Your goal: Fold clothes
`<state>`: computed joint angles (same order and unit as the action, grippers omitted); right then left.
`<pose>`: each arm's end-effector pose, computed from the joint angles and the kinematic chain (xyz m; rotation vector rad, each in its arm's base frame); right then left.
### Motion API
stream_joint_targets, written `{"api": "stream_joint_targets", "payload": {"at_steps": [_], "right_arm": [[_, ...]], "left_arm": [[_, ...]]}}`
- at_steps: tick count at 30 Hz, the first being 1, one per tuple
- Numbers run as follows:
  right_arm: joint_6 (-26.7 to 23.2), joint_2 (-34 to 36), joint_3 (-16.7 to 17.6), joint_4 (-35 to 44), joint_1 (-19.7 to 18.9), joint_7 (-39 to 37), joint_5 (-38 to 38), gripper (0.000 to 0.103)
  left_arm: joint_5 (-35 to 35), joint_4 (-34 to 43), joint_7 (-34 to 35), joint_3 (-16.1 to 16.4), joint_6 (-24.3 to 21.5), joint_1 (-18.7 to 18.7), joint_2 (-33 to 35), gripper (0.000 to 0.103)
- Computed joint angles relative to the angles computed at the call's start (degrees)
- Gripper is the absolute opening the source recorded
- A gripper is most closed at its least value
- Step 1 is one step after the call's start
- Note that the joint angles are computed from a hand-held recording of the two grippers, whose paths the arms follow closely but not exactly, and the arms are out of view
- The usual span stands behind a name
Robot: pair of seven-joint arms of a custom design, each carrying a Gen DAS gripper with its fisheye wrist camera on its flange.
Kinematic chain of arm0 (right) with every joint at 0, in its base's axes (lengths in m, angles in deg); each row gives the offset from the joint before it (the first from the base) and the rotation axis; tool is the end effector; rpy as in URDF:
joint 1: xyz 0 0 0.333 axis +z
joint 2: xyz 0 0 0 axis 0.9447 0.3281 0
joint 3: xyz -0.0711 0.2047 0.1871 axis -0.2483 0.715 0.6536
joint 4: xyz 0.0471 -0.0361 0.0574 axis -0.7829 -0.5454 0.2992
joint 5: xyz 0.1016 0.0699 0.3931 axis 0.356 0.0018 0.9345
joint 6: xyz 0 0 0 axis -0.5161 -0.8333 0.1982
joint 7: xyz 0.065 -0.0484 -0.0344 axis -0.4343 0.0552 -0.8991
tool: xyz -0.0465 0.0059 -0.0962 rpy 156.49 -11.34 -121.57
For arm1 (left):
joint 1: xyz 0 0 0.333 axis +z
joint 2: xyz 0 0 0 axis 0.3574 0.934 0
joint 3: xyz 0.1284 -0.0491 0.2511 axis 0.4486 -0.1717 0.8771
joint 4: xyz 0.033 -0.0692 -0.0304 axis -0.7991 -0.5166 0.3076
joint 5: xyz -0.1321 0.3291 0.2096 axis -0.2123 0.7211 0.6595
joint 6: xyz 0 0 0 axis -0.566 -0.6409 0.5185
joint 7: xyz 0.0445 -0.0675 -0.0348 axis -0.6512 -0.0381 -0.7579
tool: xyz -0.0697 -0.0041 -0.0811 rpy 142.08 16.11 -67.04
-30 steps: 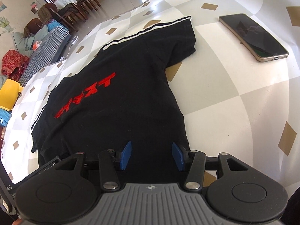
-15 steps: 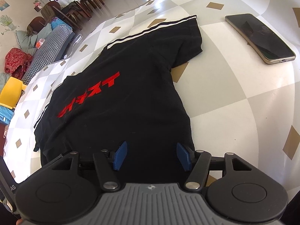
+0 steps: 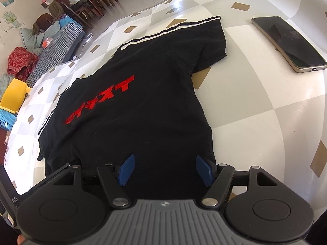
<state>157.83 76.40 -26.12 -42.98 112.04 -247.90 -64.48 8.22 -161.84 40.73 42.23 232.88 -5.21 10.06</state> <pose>0.5281 0.4447 0.2936 -1.0799 2.3200 -0.2918 0.6534 -0.3225 0.2532 -1.6596 2.0682 -0.6694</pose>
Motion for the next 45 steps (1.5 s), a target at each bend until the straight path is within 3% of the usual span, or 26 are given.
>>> {"api": "stream_joint_targets", "payload": {"at_steps": [15,24,31,37,45], "right_arm": [[-4.37,2.08,0.72,3.70,0.57,-7.38,1.82,0.071],[-9.67,4.71,2.11,8.73,-0.19,-14.51,6.56,0.071],[-1.57,1.06,-1.10,1.70,1.29,-2.88,2.21,0.071],[-0.99,0.53,-1.96,0.75,2.12,4.19,-1.43,0.071],[-3.87,1.62,0.63,2.93,0.43,-2.46,-1.12,0.071]], "left_arm": [[0.86,-0.14,-1.37,1.02,0.66,-0.85,0.11,0.103],[0.75,-0.13,-1.25,0.80,0.69,-0.63,0.12,0.103],[0.58,-0.11,-1.60,0.85,0.52,-0.72,0.10,0.103],[0.96,-0.17,-2.88,1.32,0.38,-1.21,0.04,0.103],[1.53,0.02,-3.81,1.19,-0.10,-1.18,0.03,0.103]]}}
